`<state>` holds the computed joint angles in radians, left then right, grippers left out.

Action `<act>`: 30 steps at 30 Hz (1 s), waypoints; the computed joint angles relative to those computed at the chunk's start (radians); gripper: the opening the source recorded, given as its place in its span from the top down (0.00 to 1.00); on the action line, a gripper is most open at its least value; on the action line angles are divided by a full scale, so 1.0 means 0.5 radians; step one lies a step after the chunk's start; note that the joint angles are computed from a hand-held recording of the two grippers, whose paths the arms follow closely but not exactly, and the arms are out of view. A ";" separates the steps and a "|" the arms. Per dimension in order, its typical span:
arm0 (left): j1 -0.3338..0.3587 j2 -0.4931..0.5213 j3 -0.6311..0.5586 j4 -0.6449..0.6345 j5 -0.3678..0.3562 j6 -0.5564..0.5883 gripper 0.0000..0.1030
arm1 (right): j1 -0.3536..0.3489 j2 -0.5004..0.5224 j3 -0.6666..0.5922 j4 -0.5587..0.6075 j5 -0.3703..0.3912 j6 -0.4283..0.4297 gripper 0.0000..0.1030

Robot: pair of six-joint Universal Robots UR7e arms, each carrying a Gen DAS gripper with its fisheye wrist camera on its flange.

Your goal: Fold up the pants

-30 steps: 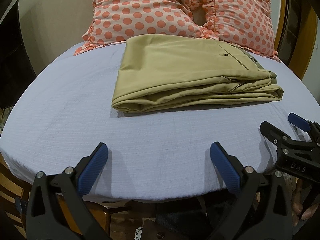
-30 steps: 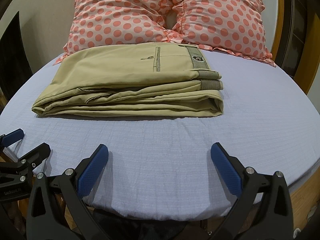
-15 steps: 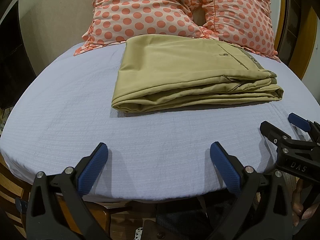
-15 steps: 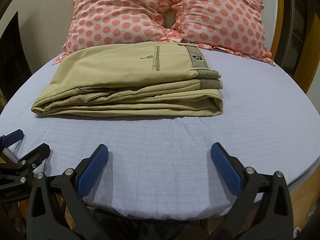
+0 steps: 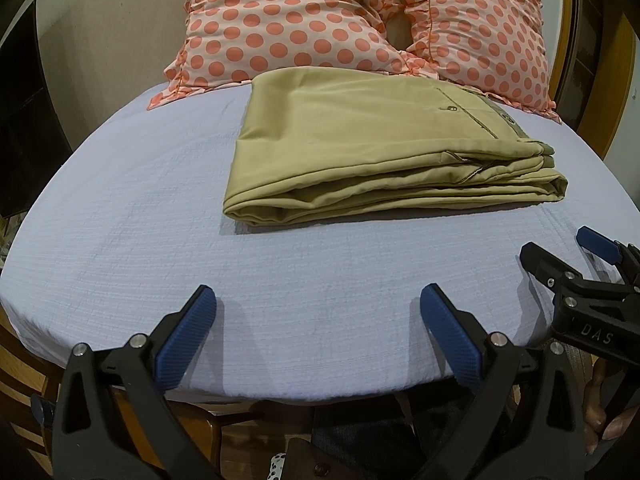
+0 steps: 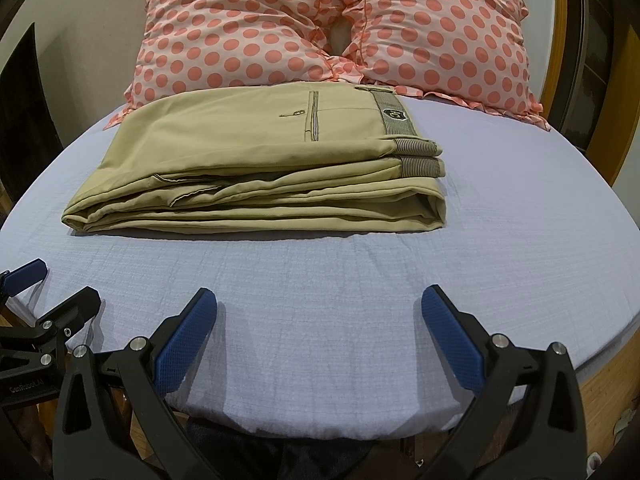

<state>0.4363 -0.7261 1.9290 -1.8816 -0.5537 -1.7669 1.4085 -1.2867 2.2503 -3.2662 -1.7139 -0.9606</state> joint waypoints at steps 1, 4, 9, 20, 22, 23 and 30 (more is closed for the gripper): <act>-0.001 0.000 -0.001 0.000 -0.002 -0.001 0.02 | 0.001 0.000 -0.001 0.002 -0.001 0.001 0.01; 0.005 -0.003 0.002 -0.011 -0.009 0.009 0.02 | 0.002 0.000 -0.003 0.005 -0.003 0.002 0.01; 0.021 -0.014 -0.008 -0.023 -0.050 0.039 0.02 | 0.003 -0.001 -0.004 0.009 -0.005 0.003 0.01; 0.025 -0.038 -0.005 -0.024 -0.093 0.061 0.02 | -0.010 -0.006 -0.019 0.035 -0.003 -0.006 0.01; 0.027 -0.040 -0.004 -0.026 -0.090 0.066 0.02 | -0.013 -0.007 -0.017 0.034 -0.001 -0.008 0.01; 0.026 -0.040 -0.003 -0.025 -0.091 0.065 0.02 | -0.011 -0.007 -0.020 0.039 -0.002 -0.008 0.01; 0.029 -0.043 -0.002 -0.028 -0.091 0.069 0.02 | -0.015 -0.009 -0.026 0.052 0.003 -0.015 0.01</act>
